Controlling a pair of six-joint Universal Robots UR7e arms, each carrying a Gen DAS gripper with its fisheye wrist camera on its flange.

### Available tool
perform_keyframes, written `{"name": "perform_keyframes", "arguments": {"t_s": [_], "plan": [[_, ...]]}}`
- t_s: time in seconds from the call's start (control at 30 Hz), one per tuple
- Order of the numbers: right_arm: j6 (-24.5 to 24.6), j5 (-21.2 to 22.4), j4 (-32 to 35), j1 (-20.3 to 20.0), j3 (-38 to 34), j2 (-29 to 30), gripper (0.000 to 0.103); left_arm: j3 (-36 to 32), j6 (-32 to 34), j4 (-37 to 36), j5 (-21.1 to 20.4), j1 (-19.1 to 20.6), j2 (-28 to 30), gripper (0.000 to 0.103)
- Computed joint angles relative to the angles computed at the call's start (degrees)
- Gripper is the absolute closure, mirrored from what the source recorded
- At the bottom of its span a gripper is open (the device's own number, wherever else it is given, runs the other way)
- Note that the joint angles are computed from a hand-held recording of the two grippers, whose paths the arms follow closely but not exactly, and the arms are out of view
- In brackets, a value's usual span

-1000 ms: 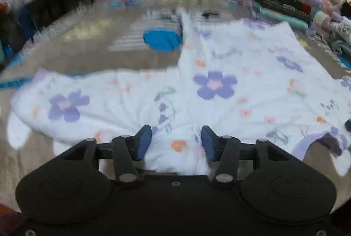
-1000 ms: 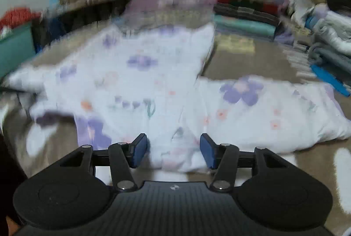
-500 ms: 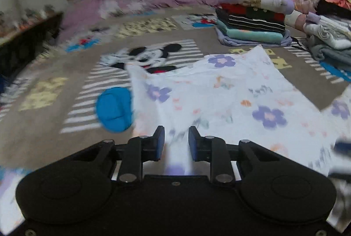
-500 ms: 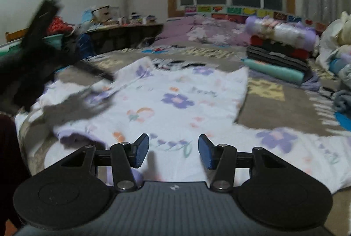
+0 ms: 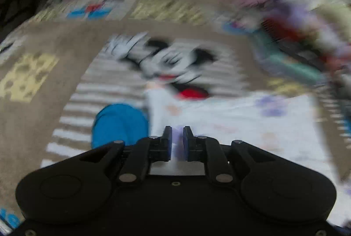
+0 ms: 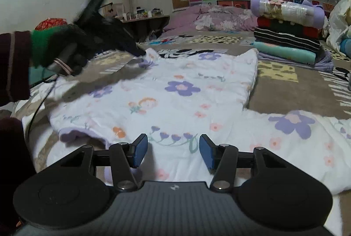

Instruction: Fold clothes

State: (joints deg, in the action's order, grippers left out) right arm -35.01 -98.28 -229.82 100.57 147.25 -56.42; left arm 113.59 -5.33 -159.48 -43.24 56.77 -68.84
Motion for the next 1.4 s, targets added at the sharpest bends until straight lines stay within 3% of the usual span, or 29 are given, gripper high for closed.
{"name": "perform_keyframes", "arguments": {"t_s": [0.1, 0.23, 0.33, 0.43, 0.57, 0.73, 0.8, 1.0, 1.1, 1.17, 1.4], "plan": [[0.45, 0.00, 1.81, -0.60, -0.42, -0.45, 0.050, -3.32, -4.25, 3.32, -2.76, 2.10, 0.45, 0.098], [0.71, 1.27, 2.09, -1.27, -0.32, -0.75, 0.049, -3.39, 0.09, -4.23, -5.60, 1.87, 0.25, 0.098], [0.70, 2.11, 1.82, -1.70, -0.40, -0.72, 0.049, -5.93, 0.08, 0.15, -2.23, 3.42, 3.11, 0.098], [0.77, 2.46, 1.98, -1.98, -0.65, -0.60, 0.049, -7.55, -2.45, 0.49, -4.36, 5.31, 3.75, 0.096], [0.90, 2.70, 2.38, -2.17, -0.72, -0.68, 0.048, -7.49, 1.38, -3.91, -4.27, 4.17, 3.53, 0.097], [0.66, 2.45, 1.41, -1.79, -0.61, -0.40, 0.049, -10.43, 0.78, 3.18, 0.12, 3.89, 5.82, 0.096], [0.78, 2.71, 0.71, -1.69, -0.55, -0.41, 0.049, -9.19, 4.57, -1.20, 1.50, 2.00, 5.80, 0.096], [1.20, 1.95, 1.38, -1.39, -0.96, -0.41, 0.048, -5.41, 12.65, -6.28, -8.09, -4.14, 7.30, 0.096], [1.41, 2.24, 2.06, -1.60, -0.91, -0.68, 0.048, -6.60, 16.26, -6.81, -15.20, -6.38, 11.47, 0.096], [1.51, 2.50, 2.75, -1.80, -0.92, -0.91, 0.048, -8.44, 17.23, -6.75, -17.49, -7.20, 14.58, 0.096], [0.67, 2.56, 4.54, -1.96, -1.12, -1.02, 0.043, -19.81, 11.55, -0.92, -13.90, -4.64, 26.55, 0.096]]}}
